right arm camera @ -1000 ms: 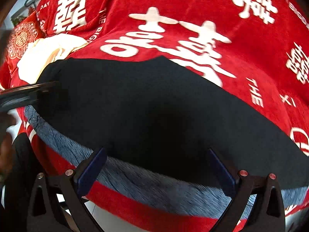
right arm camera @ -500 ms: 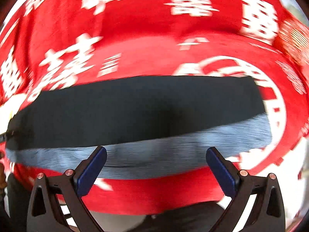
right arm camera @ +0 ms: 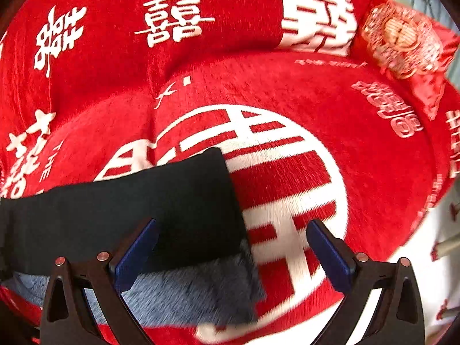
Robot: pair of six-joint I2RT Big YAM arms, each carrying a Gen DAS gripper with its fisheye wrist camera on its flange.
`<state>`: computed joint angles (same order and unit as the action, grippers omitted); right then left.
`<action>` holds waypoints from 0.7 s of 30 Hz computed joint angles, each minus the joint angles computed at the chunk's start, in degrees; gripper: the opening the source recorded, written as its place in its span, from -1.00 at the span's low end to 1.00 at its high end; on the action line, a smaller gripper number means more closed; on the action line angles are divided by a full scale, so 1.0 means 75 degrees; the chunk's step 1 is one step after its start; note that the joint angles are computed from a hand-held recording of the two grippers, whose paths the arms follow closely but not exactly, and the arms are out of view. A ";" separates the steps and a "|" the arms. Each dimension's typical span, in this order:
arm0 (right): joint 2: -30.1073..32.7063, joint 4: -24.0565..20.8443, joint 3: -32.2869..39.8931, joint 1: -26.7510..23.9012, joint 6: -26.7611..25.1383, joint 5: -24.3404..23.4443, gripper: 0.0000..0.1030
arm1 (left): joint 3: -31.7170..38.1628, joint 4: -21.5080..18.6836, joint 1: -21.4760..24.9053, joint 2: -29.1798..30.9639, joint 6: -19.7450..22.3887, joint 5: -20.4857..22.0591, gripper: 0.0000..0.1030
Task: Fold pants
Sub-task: 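Grasp the pants edge with the right tool near the left tool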
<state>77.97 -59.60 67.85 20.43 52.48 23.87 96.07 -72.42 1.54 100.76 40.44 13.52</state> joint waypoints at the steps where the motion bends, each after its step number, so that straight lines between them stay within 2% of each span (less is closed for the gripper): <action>1: -0.0045 0.0321 -0.0136 -0.0145 -0.0256 -0.0234 0.57 | -0.0021 0.0010 -0.0076 0.0022 -0.0054 -0.0058 0.84; 3: 0.0002 0.0720 -0.0235 -0.0323 -0.0690 -0.0610 0.22 | -0.0056 0.0002 -0.0205 0.0039 -0.0118 -0.0134 0.84; 4: 0.0080 0.0982 -0.0245 -0.0388 -0.1001 -0.0935 -0.24 | -0.0071 0.0002 -0.0296 0.0045 -0.0137 -0.0193 0.84; 6: 0.0207 0.0845 -0.0058 -0.0363 -0.1323 -0.0888 -0.38 | -0.0096 0.0022 -0.0435 0.0023 -0.0148 -0.0210 0.84; 9: -0.0040 0.1003 0.0002 -0.0270 -0.1717 -0.0530 -0.40 | -0.0054 -0.0003 -0.0701 0.0023 -0.0195 -0.0076 0.84; 10: -0.0118 0.1116 -0.0037 -0.0283 -0.1745 -0.0504 -0.51 | -0.0059 0.0012 -0.0789 0.0030 -0.0224 -0.0087 0.84; 12: -0.0078 0.1138 -0.0008 -0.0377 -0.1856 -0.0432 -0.52 | -0.0119 0.0123 -0.1026 0.0046 -0.0297 -0.0209 0.84; 14: 0.0206 0.0981 0.0051 -0.0599 -0.1959 -0.0722 -0.52 | -0.0188 0.0291 -0.1227 0.0109 -0.0397 -0.0431 0.88; 16: 0.0184 0.1311 -0.0132 -0.0783 -0.1949 -0.1088 -0.51 | -0.0293 0.0544 -0.1312 0.0065 -0.0465 -0.0507 0.91; 18: 0.0002 0.1315 -0.0174 -0.0754 -0.1844 -0.1074 -0.49 | -0.0174 0.0389 -0.1324 0.0101 -0.0569 -0.0487 0.91; 19: -0.0189 0.1457 -0.0287 -0.0718 -0.1789 -0.1100 -0.40 | -0.0125 0.0294 -0.1322 0.0109 -0.0582 -0.0375 0.91; 21: -0.0403 0.1661 -0.0411 -0.0630 -0.1857 -0.1041 -0.40 | -0.0142 0.0233 -0.1406 0.0064 -0.0602 -0.0271 0.91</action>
